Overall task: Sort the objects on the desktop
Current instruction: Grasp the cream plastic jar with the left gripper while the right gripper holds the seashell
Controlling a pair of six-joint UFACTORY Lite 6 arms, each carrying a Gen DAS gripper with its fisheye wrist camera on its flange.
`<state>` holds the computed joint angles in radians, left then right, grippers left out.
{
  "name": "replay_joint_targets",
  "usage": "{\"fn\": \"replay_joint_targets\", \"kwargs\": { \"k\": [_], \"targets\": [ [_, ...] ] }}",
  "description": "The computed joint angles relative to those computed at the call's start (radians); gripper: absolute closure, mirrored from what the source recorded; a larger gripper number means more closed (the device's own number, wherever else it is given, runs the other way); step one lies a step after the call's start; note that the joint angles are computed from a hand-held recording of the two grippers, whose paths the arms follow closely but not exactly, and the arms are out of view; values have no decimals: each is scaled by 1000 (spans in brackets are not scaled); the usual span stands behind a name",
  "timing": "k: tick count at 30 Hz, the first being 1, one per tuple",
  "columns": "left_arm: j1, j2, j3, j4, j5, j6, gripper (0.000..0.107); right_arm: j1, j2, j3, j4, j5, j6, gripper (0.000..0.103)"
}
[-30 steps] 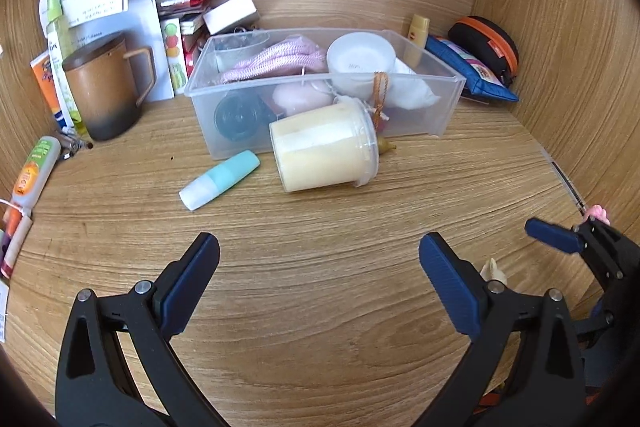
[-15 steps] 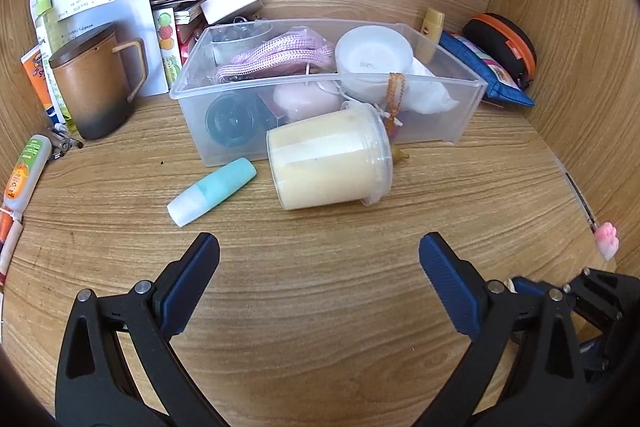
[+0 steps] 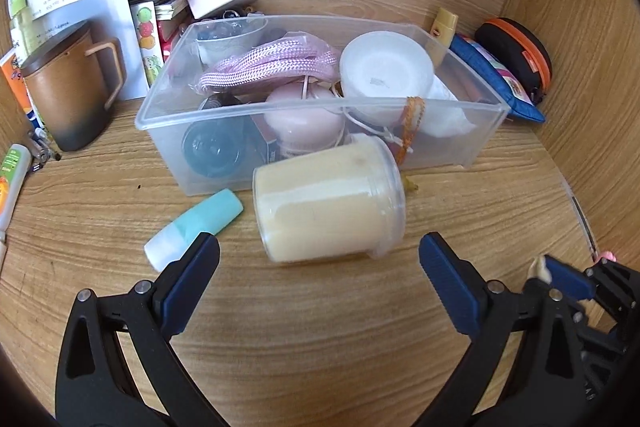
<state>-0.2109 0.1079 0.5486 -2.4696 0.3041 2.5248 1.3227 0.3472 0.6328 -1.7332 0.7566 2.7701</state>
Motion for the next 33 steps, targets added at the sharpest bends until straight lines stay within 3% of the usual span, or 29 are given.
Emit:
{"fn": "replay_joint_targets", "kwargs": {
  "k": [7,12,14,16,17,22,26,30,33],
  "targets": [
    [31,135,122,228,18,-276,6,-66,-54,-29,-59,18,4,87],
    [42,133,107,135,78,-188,6,-107,-58,-31,-120,4,14,87],
    [46,146,121,144,78,-196,14,-116,-55,-31,-144,-1,23,87],
    [54,172,147,264,90,-295,28,-125,-50,-27,-160,-4,28,87],
    [51,180,157,286,86,-315,29,-130,-48,-24,-172,-7,32,87],
    [-4,187,152,110,53,-150,36,-144,-42,-14,-196,-11,32,87],
    [-5,185,129,17,80,-74,37,-142,-34,0,-185,-10,13,86],
    [-41,155,79,-182,89,114,38,-136,-38,4,-160,-1,-6,86],
    [-50,136,53,-201,97,139,38,-143,-45,5,-153,3,-14,86]
  ]
}}
